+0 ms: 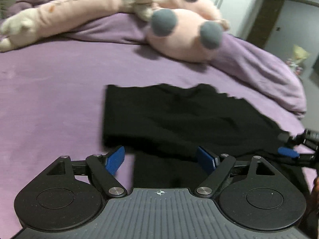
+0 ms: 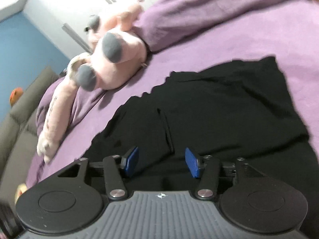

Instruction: Fold small clothes

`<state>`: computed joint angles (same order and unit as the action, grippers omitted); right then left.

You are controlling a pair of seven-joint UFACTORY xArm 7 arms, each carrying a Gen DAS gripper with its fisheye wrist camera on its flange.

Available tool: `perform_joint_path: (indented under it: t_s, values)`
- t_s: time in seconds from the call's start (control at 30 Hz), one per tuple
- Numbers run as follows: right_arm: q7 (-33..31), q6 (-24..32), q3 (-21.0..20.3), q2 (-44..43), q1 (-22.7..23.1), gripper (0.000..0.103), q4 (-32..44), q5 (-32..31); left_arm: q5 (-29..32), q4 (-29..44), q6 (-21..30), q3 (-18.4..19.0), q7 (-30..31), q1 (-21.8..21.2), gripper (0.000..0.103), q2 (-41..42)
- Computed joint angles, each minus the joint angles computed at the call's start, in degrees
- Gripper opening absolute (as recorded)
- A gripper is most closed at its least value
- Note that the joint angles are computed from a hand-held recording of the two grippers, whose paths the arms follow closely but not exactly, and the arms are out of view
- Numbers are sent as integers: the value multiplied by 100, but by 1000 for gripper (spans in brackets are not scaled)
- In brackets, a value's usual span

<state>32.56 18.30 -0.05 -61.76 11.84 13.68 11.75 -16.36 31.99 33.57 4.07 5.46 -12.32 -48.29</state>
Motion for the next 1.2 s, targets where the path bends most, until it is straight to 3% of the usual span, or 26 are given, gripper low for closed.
perform_joint_path:
  t_s: [0.1, 0.2, 0.23, 0.27, 0.3, 0.37, 0.47, 0.5, 0.57, 0.6, 0.77, 0.83, 0.9, 1.0, 1.03, 1.07, 1.2]
  values:
    - [-199, -378, -458, 841, 376, 51, 259, 236, 19, -37, 18, 94, 33, 72, 85, 24]
    - [-345, -495, -420, 1377, 467, 51, 464, 280, 35, -98, -148, 40, 74, 86, 85, 92]
    - [-394, -556, -362, 1464, 478, 41, 502, 263, 45, -111, -142, 67, 110, 80, 85, 92]
    - [-419, -521, -271, 1554, 446, 19, 579, 215, 41, -118, -108, 82, 125, 68, 85, 83]
    - [-447, -443, -207, 1605, 419, 6, 649, 172, 39, -126, -63, 80, 117, 74, 85, 58]
    - [-492, -425, 11, 1586, 320, 4, 736, 42, 21, -81, -109, 60, 93, 66, 85, 174]
    - [-260, -882, 579, 905, -349, 4, 529, -205, -10, -57, -235, 13, 82, 15, 85, 234]
    - [50, -883, 913, 434, -859, 4, 414, -437, -18, -38, -262, -1, 77, -9, 85, 265]
    - [514, -560, 1530, -464, -1792, 4, 202, -813, -35, 13, -335, -48, 54, -69, 85, 393]
    - [610, -362, 1598, -818, -1971, 5, 76, -969, -36, 55, -332, -83, 18, -89, 85, 472]
    - [337, 930, 448, -1124, -1472, 12, -276, -1011, 41, 241, -331, -308, -157, -125, 85, 801]
    - [429, 826, 11, -1178, -1373, 21, -476, -726, 150, 309, -309, -384, -220, -91, 85, 882]
    - [389, 528, -285, -1121, -1238, 24, -610, -492, 227, 346, -340, -412, -222, -92, 85, 957]
    - [136, 275, -287, -775, -1078, 23, -533, -466, 385, 413, -316, -500, -304, -28, 85, 1082]
    - [2, 313, -261, -641, -1031, 18, -434, -513, 410, 428, -304, -513, -337, -19, 85, 1097]
    - [-95, 308, -208, -546, -1052, 5, -375, -564, 405, 424, -320, -505, -354, -35, 85, 1092]
    - [86, 60, 180, -405, -1572, 6, -255, -672, 195, 405, -384, -300, -255, -252, 85, 1004]
